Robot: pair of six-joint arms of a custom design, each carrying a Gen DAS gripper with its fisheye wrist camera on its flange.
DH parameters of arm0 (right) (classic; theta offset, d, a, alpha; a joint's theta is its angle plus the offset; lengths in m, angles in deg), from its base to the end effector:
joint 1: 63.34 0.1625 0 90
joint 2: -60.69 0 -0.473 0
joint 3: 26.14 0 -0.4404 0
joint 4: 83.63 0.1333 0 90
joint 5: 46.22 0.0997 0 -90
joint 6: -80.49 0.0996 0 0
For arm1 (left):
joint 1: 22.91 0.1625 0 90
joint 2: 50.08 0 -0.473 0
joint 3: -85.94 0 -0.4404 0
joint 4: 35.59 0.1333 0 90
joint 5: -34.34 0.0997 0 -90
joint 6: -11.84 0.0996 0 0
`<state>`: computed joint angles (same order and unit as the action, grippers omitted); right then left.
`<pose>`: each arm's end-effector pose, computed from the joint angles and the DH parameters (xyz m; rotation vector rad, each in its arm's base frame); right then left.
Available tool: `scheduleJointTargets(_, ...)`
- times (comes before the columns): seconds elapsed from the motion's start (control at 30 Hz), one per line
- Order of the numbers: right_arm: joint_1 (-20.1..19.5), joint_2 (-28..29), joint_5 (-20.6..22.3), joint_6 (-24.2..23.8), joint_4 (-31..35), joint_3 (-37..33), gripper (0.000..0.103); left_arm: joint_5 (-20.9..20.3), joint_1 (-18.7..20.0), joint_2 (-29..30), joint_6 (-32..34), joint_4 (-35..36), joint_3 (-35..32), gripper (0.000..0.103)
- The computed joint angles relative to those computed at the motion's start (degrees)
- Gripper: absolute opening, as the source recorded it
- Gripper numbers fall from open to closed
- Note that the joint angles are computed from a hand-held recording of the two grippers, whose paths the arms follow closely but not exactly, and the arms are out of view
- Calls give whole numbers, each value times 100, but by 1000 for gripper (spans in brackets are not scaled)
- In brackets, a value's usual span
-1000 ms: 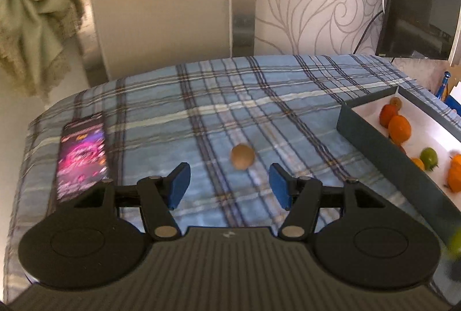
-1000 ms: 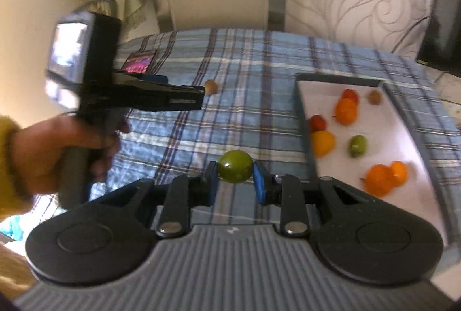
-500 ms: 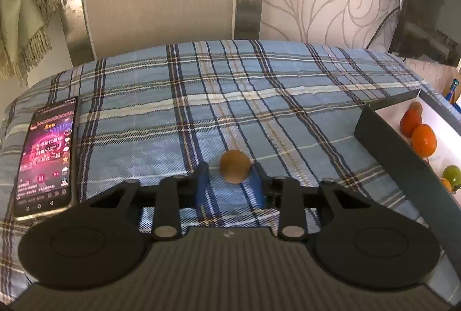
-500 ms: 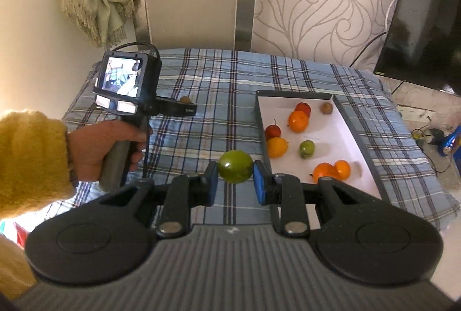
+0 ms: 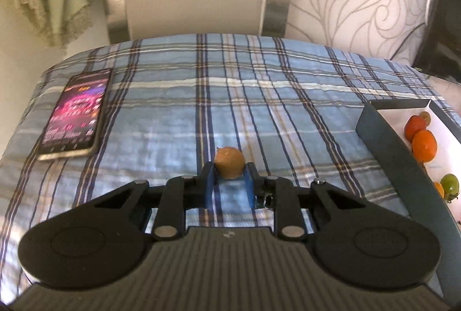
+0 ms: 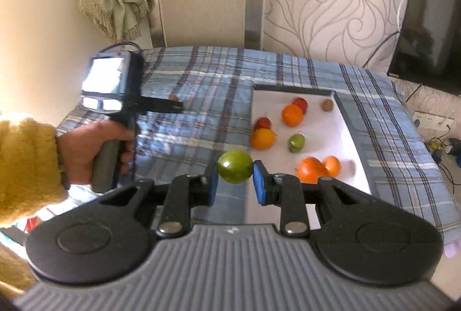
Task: Organize fruits
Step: 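Carry the lime and kiwi over the white box and open both grippers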
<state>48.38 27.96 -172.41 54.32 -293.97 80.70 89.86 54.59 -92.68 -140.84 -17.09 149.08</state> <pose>0.3081 -0.5721 0.0111 0.6461 -2.2523 0.9604 0.0204 -0.7846 0.1990 0.4570 2.2466 -0.9810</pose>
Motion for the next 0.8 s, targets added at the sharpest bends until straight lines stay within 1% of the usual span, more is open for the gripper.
scheduleJointTargets(0.1,-212,-229,243,-40,-144,298,29,-293,-148,-168,-142,-288,432,26)
scheduleJointTargets(0.2,-444,-444,419,-214,-338,547,29,-469,-322,-391,-406,-532,891,26)
scheduleJointTargets(0.37,-796,-618,627,-472,-337,632,29,-514,-758,-705,-766,-815,1569,26)
scheduleJointTargets(0.47,-1009,-672,771,-571,-128,615,29,-486,-1016,-738,-1061,-813,1774,26)
scheduleJointTargets(0.57,-1139,-662,825,-785,5,584,29,-416,-1248,-694,-1334,-758,1912,26)
scheduleJointTargets(0.7,-1273,-664,926,-1015,116,593,29,-426,-1481,-509,-1418,-756,2026,26)
scheduleJointTargets(0.8,-1357,-683,982,-1127,201,583,29,-492,-1557,-358,-1480,-731,2063,27)
